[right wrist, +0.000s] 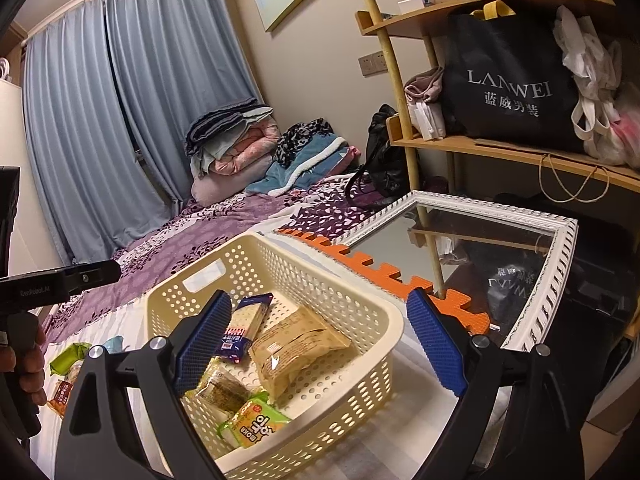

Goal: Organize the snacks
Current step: 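Move both grippers back from the basket toward the snack pile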

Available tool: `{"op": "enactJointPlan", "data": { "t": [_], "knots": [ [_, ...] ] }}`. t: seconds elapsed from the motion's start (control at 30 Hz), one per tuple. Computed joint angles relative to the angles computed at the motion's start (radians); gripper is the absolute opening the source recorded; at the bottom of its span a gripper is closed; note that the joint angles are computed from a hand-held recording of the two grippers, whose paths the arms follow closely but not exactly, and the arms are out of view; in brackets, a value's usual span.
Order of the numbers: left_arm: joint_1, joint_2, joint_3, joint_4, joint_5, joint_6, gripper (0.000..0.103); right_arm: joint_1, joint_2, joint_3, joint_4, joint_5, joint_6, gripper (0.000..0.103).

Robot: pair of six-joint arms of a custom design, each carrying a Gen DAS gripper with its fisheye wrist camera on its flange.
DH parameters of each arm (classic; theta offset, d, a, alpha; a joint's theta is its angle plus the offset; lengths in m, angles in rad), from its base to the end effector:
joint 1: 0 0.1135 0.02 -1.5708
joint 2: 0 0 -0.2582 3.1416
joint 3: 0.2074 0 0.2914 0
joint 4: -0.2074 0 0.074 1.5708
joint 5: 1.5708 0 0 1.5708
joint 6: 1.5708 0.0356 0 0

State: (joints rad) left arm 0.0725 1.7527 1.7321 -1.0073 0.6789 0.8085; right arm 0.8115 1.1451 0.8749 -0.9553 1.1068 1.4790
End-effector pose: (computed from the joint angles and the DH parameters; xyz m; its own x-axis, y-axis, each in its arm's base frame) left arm 0.4061 0.0071 0.3345 -0.3965 0.5356 -0.7456 0.8021 0.5971 0.0024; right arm 0.1846 0.1483 0.2457 -0.1751 0.4628 -0.8690 0.6344 0.7280 0.2599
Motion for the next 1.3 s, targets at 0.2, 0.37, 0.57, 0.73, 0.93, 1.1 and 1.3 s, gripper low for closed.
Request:
{"op": "enactJointPlan", "data": {
  "t": [0.2, 0.37, 0.57, 0.73, 0.93, 1.1, 1.3],
  "knots": [
    [0.013, -0.019, -0.026, 0.034, -0.029, 0.006, 0.1, 0.007, 0.023, 0.024, 0.017, 0.005, -0.021, 0.095],
    [0.027, -0.029, -0.045, 0.064, -0.057, 0.008, 0.1, 0.009, 0.045, 0.045, 0.026, -0.003, -0.027, 0.098],
    [0.055, -0.039, -0.057, 0.084, -0.051, 0.02, 0.1, 0.017, 0.074, 0.076, 0.046, 0.0, -0.062, 0.098],
    [0.077, -0.023, -0.037, 0.073, -0.043, 0.03, 0.1, 0.022, 0.11, 0.111, 0.079, -0.003, -0.113, 0.098],
    [0.112, 0.008, -0.006, 0.062, -0.036, 0.029, 0.1, 0.024, 0.16, 0.156, 0.133, -0.019, -0.185, 0.098],
    [0.145, 0.047, 0.035, 0.034, -0.033, 0.032, 0.1, 0.023, 0.211, 0.2, 0.184, -0.044, -0.258, 0.098],
    [0.198, 0.104, 0.085, 0.016, -0.027, 0.03, 0.1, 0.027, 0.283, 0.263, 0.242, -0.072, -0.343, 0.098]
  ]
}}
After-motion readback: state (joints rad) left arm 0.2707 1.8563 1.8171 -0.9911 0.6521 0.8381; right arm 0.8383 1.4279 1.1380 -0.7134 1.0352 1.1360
